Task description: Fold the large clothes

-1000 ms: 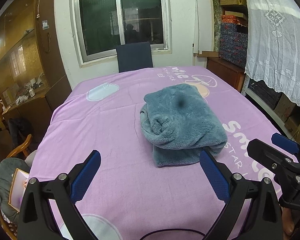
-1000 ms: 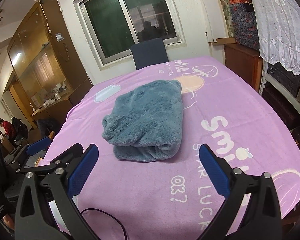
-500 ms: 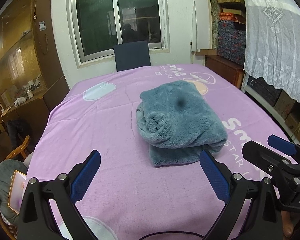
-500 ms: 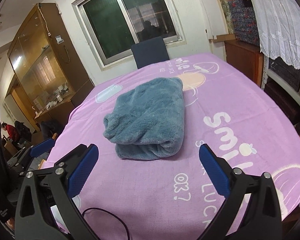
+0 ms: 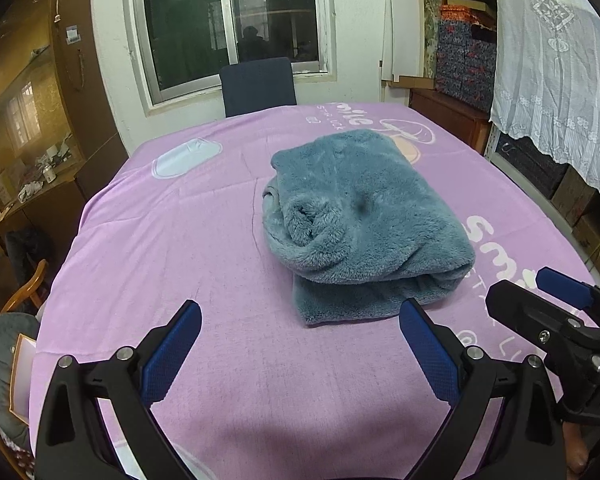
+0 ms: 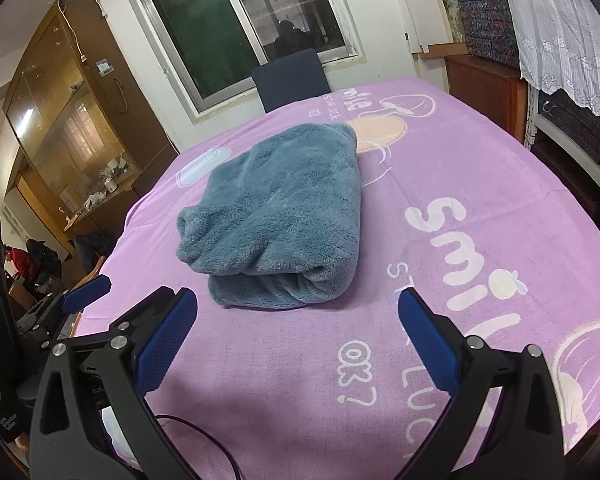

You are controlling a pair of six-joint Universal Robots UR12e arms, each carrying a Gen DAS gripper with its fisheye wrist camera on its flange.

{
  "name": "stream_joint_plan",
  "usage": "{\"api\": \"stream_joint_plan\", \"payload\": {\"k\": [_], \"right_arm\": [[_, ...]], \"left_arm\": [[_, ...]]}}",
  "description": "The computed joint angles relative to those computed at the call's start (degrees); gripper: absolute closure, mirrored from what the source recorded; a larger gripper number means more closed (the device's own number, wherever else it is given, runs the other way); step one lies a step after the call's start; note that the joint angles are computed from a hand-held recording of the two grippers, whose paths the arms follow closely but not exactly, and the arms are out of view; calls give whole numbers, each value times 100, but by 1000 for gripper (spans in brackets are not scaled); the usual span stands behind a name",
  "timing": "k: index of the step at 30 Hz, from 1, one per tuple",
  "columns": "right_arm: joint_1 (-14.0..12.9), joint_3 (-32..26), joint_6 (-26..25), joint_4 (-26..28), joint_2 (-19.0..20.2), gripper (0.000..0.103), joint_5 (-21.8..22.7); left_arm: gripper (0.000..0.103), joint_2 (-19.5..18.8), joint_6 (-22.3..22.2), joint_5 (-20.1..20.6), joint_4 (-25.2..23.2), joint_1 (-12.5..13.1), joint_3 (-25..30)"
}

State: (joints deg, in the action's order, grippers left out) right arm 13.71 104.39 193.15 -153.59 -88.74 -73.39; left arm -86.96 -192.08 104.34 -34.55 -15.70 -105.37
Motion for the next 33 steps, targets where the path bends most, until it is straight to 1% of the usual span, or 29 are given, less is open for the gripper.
{"api": "stream_joint_plan", "payload": {"k": [3,8,15,19,22,25,29,30,33], "right_arm": [[26,-52,-75,39,52,5,-52],[22,-165,-45,23,151,5,-101],[25,-336,-63,36,280,4,-142],[30,-412,-54,84,341,4,-136],[25,-479,-23,133,386,4,-120],[17,-491,-52,159,384,4,-80],[37,-492,-164,234,374,5,-129],[40,-489,-188,254,374,5,-134],[27,-492,-221,358,386,5,-102]], "left_arm": [[3,-53,49,25,55,18,40],[3,-145,139,-82,174,97,127],[3,-234,127,-122,154,129,223],[3,-292,82,-384,-22,213,319],[3,-300,86,-459,-47,218,331],[3,-319,148,-322,-29,139,338],[3,-420,265,151,-126,-44,428],[3,-442,297,218,-126,-72,441],[3,-471,244,212,-163,-70,458]]}}
